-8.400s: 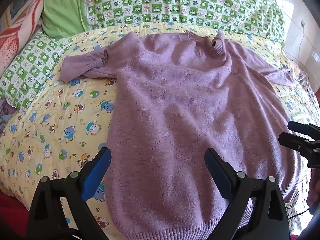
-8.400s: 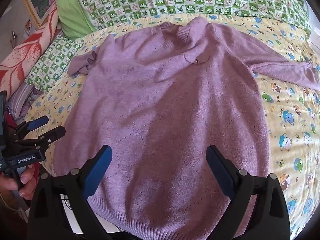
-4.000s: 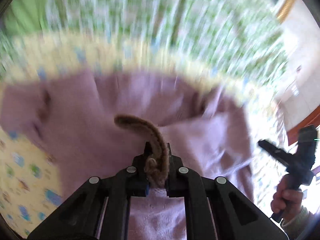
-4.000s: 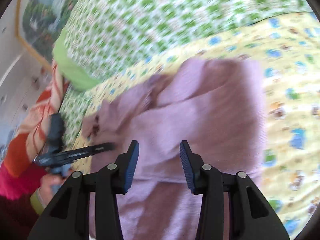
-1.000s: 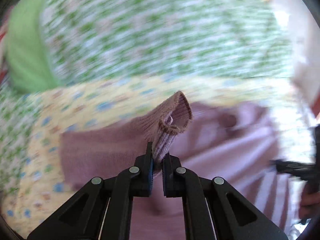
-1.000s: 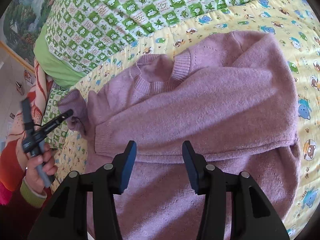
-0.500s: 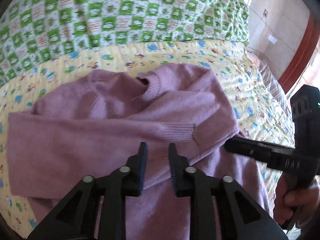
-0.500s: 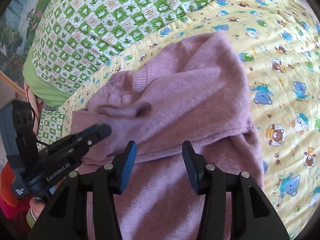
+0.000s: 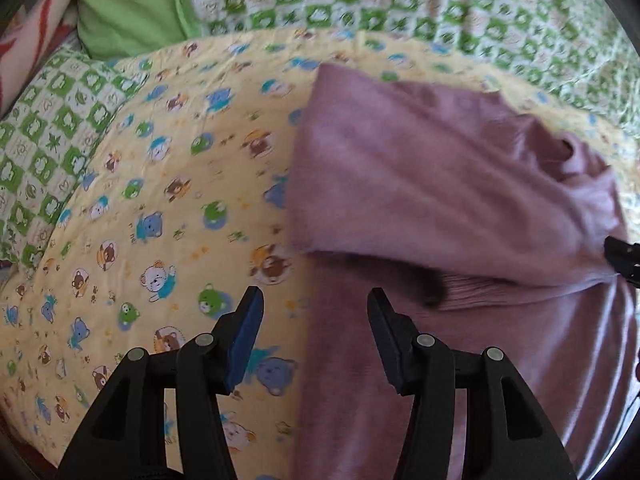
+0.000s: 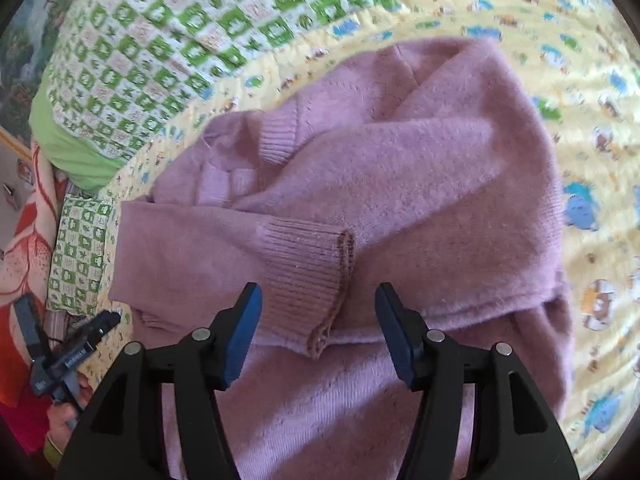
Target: Fold small clothes
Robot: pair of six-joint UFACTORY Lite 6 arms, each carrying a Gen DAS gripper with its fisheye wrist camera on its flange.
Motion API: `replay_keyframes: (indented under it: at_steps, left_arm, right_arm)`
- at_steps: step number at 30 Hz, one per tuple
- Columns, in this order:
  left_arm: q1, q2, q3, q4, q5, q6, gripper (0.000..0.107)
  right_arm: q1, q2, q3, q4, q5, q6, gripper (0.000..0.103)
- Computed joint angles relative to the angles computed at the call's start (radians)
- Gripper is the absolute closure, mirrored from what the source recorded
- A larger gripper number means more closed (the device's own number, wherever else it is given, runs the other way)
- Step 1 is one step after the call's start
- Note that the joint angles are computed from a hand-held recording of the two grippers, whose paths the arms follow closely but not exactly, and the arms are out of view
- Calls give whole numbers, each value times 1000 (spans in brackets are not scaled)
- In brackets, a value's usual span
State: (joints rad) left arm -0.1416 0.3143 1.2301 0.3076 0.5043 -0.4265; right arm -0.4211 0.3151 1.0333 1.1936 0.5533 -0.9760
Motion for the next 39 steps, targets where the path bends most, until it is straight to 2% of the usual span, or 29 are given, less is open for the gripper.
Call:
replay_keyframes:
  at_steps: [2, 3, 4, 5, 7, 12, 15, 21, 26, 34, 39]
  left_arm:
    - [-16, 82, 68, 76, 13, -77, 52]
    - [-19, 108, 95, 89, 21, -91, 52]
    - [-27, 144, 135, 91, 27, -100, 52]
    - [-36, 174, 174, 95, 30, -108, 52]
    - [-52, 205, 225, 118, 43, -124, 52]
    - [-110, 291, 342, 225, 116, -242, 52]
    - [-115, 321, 371, 227, 148, -298, 50]
    - [-104, 269, 304, 241, 139, -476, 50]
    - [-73, 173, 179, 234, 82, -606, 50]
    - [22, 146, 84, 35, -23, -491, 50]
    - [-6, 155, 82, 81, 0, -514, 50]
  right_arm:
    - [20, 57, 45, 1, 11, 8, 43]
    - [37, 69, 59, -2, 5, 11, 49]
    - [54, 75, 76, -23, 1, 33, 61]
    - [63, 75, 94, -47, 13, 63, 96]
    - [52, 6, 89, -19, 48, 38, 95]
    - [-96, -261, 109, 42, 236, -39, 95]
    - [-229, -251, 184, -31, 329, -19, 96]
    - [-310, -139, 106, -165, 263, -26, 95]
    - [-280, -121, 19, -136, 219, -92, 95]
    - [-249, -117, 9, -92, 204, -166, 95]
    - [-222, -59, 38, -213, 112, -95, 95]
